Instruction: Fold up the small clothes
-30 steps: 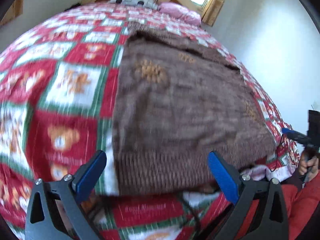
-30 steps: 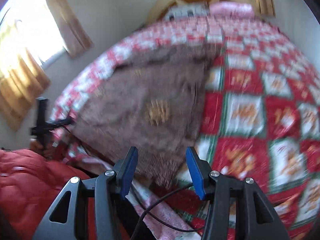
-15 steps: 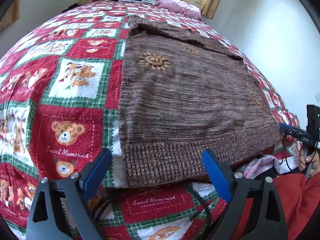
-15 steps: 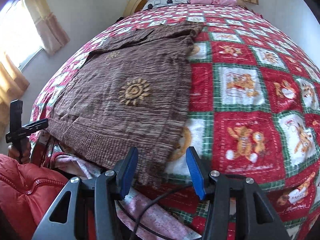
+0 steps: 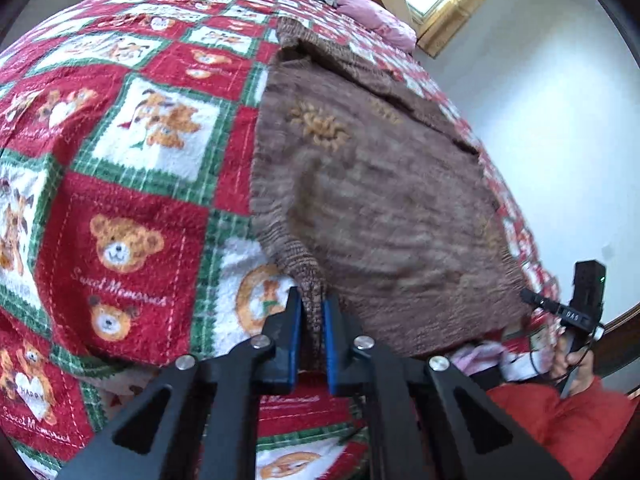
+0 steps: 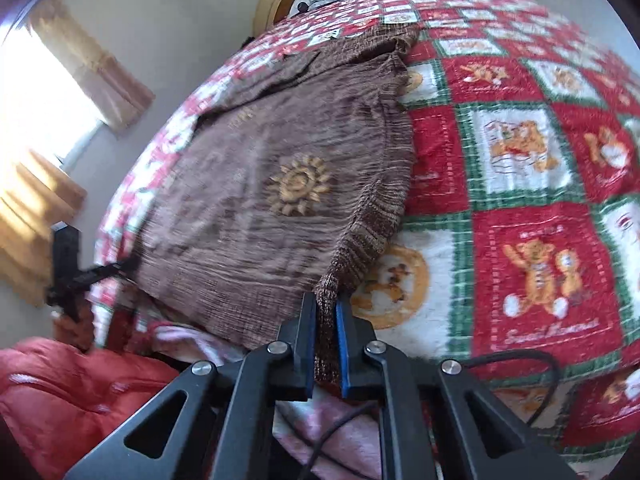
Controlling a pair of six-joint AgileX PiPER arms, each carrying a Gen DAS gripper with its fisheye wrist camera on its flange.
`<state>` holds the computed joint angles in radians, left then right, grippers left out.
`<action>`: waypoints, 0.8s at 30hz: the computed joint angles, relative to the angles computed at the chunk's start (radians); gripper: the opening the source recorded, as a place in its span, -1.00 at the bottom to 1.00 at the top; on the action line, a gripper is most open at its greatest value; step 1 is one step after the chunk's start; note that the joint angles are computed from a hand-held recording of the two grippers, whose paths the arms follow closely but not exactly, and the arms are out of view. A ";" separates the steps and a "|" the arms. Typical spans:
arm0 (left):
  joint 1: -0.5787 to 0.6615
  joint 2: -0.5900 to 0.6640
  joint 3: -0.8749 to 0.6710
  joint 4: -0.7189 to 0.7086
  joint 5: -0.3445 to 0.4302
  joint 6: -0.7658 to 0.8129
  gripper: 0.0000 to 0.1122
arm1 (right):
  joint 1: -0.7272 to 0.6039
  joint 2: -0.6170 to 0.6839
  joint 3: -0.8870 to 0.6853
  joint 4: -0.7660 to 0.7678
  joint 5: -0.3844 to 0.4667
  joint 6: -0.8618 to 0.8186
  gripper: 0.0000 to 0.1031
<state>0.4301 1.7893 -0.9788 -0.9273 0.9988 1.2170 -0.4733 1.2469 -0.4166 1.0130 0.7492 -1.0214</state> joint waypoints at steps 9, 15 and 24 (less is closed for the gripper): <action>-0.180 0.085 -0.356 0.063 0.052 -0.342 -0.81 | -0.068 0.203 -0.273 0.185 0.205 0.016 -0.84; -0.343 0.291 -0.678 0.252 -0.051 -0.571 -0.80 | -0.021 0.483 -0.515 0.265 0.106 0.100 -0.84; -0.265 0.318 -0.761 0.183 -0.029 -0.435 0.31 | 0.043 0.599 -0.609 0.224 -0.044 0.164 -0.80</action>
<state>0.1647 2.1075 -1.7398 -0.7444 0.9702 0.7818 -0.4303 1.8458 -1.0255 1.2370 0.7049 -0.8575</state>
